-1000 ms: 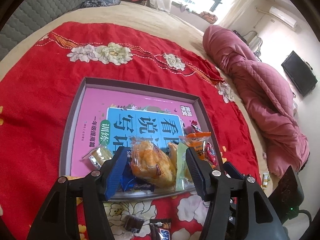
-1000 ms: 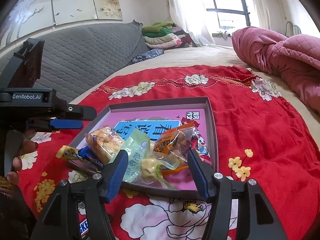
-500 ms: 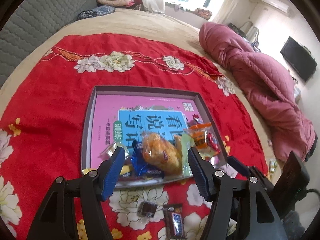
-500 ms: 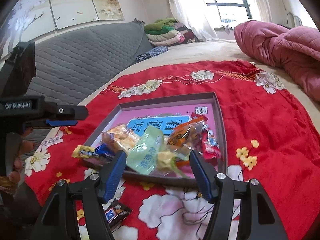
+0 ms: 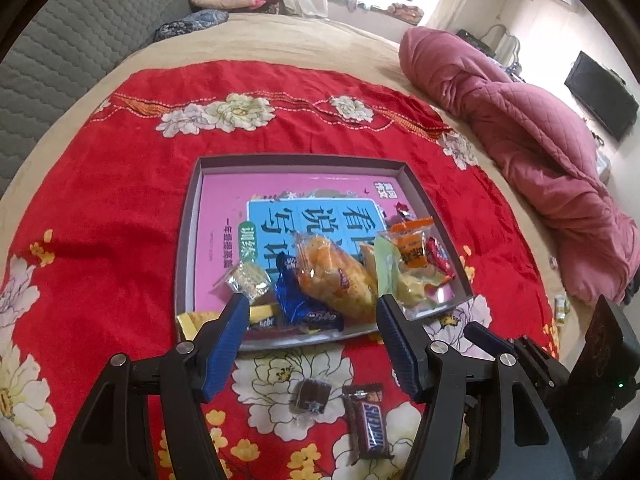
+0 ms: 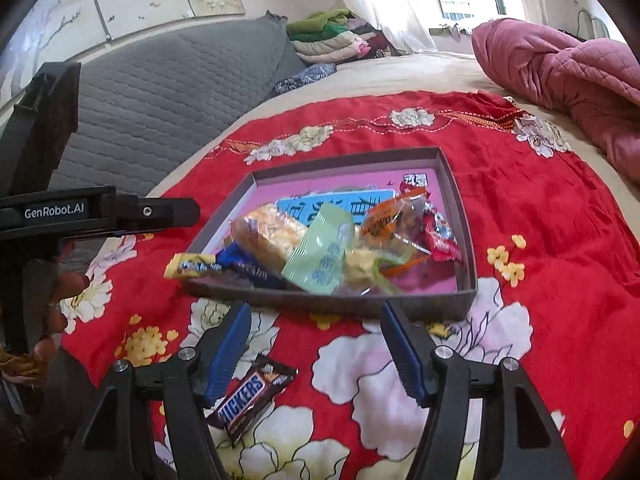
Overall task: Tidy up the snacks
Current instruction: 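Move both open tools back down to the Snickers bar and brown candy, then grasp the dark-brown wrapped candy with the left tool while the right tool grasps the Snickers bar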
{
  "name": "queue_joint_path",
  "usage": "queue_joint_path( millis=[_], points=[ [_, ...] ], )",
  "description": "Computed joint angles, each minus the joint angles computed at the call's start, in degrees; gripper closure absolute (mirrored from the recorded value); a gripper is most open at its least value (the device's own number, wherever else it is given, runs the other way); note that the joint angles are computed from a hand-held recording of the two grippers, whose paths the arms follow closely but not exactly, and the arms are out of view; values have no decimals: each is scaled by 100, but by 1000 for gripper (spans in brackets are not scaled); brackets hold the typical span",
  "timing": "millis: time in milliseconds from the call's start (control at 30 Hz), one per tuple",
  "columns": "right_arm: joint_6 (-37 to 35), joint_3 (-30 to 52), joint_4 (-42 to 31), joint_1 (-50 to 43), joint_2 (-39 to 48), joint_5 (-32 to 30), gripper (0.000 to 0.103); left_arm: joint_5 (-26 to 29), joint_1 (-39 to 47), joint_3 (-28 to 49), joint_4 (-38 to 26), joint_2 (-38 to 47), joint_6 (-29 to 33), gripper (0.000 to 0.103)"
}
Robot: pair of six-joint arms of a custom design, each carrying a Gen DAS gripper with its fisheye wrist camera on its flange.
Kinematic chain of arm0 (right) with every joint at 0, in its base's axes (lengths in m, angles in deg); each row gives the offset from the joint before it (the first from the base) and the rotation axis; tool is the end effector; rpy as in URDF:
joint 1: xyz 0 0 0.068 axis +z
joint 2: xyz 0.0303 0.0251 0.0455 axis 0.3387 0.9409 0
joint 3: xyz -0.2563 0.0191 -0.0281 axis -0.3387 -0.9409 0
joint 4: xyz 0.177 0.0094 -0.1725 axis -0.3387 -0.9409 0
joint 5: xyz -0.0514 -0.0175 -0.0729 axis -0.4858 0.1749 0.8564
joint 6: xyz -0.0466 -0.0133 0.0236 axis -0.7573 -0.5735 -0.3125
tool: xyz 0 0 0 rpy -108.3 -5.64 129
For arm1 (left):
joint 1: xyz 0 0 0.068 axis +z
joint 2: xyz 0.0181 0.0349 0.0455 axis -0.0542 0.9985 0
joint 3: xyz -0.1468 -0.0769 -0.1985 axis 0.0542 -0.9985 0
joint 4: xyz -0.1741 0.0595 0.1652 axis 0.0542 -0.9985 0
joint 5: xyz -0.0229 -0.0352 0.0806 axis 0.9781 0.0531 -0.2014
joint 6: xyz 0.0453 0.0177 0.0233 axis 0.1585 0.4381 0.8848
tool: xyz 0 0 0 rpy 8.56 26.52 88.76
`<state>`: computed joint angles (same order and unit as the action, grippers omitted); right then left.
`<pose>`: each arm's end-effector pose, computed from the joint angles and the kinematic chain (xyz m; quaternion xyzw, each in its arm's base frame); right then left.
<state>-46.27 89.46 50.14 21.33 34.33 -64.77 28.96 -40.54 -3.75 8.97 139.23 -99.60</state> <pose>0.1131 0.0104 0.1903 0.0436 0.9141 0.1421 0.3772 0.2384 -0.1853 0.2427 0.1653 0.9406 -0.1648 0.2467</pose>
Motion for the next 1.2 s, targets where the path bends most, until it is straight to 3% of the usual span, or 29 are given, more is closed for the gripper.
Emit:
queue_joint_path(
  millis=[267,400,600,1033,1200],
  points=[
    [297,-6,-228,303,158,29,32,17,28,-261,-87,-132,96,35],
    [645,-26,-255,964,250,360,32,42,82,-448,-142,-172,160,35],
    [1155,-51,9,2151,795,980,32,150,116,-720,-81,-139,214,35],
    [1551,-210,756,3021,1907,1269,32,505,81,-1030,176,343,253,35],
    [1544,-213,809,3223,2122,1573,44,543,13,-1064,253,456,277,35]
  ],
)
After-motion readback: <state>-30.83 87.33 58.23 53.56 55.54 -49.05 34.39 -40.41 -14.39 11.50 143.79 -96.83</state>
